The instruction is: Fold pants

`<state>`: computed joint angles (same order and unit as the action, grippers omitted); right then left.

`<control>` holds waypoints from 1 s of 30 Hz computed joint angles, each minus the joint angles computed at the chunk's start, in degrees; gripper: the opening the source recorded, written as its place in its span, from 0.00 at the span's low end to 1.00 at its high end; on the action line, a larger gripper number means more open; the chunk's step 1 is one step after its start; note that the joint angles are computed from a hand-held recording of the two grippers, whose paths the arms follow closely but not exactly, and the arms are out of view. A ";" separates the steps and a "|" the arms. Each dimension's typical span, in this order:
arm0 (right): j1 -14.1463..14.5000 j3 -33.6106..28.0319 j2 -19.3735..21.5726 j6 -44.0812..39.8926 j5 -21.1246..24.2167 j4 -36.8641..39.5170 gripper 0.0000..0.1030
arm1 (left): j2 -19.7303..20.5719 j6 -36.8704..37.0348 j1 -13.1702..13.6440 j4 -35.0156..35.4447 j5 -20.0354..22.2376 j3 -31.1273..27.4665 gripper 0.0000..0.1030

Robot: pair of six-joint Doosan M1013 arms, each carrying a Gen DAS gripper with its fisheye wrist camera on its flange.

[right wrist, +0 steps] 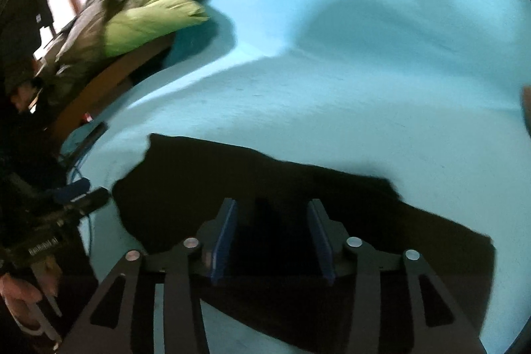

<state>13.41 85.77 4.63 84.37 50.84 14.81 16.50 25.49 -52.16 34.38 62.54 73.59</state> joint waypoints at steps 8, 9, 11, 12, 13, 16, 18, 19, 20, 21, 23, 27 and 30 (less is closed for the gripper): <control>2.32 -5.48 4.98 -7.23 2.01 7.53 0.64 | -1.62 -4.35 0.88 -1.86 -0.08 2.66 0.73; 2.61 -6.34 5.73 -8.40 2.48 8.43 0.66 | -1.99 -5.62 1.06 -2.42 -0.62 3.31 0.74; 2.90 -7.98 7.16 -10.32 3.77 9.77 0.71 | -2.43 -7.57 1.52 -3.78 -1.60 4.25 0.75; 3.29 -9.09 8.11 -10.48 4.37 9.61 0.72 | -2.57 -8.14 1.79 -4.60 -2.26 4.64 0.75; 3.56 -10.22 9.06 -10.75 5.31 9.60 0.73 | -2.62 -8.53 2.13 -5.64 -3.07 4.97 0.75; 4.13 -12.89 11.55 -11.46 7.18 9.88 0.73 | -2.38 -8.78 3.14 -8.84 -5.63 5.30 0.75; 4.28 -14.30 12.89 -12.01 8.60 10.41 0.74 | -2.01 -8.86 3.51 -9.83 -6.51 5.13 0.77; 4.47 -15.06 13.66 -12.04 9.21 10.00 0.75 | -1.74 -9.36 3.43 -8.91 -6.78 4.89 0.78; 4.64 -15.52 14.15 -12.09 9.58 9.70 0.75 | -1.70 -9.64 3.44 -8.42 -7.28 4.96 0.80; 4.81 -16.31 14.97 -12.32 10.17 9.66 0.75 | -1.47 -9.82 3.64 -8.54 -7.92 4.83 0.81; 4.85 -17.43 16.08 -13.12 11.38 10.65 0.75 | -1.20 -10.69 3.90 -8.35 -8.45 4.68 0.84; 5.30 -20.00 19.05 -13.95 15.60 11.25 0.74 | -0.75 -11.78 4.00 -6.54 -10.57 4.84 0.90; 5.15 -18.65 18.62 -16.32 13.31 13.33 0.44 | -0.30 -9.58 3.86 -5.25 -12.04 4.82 0.83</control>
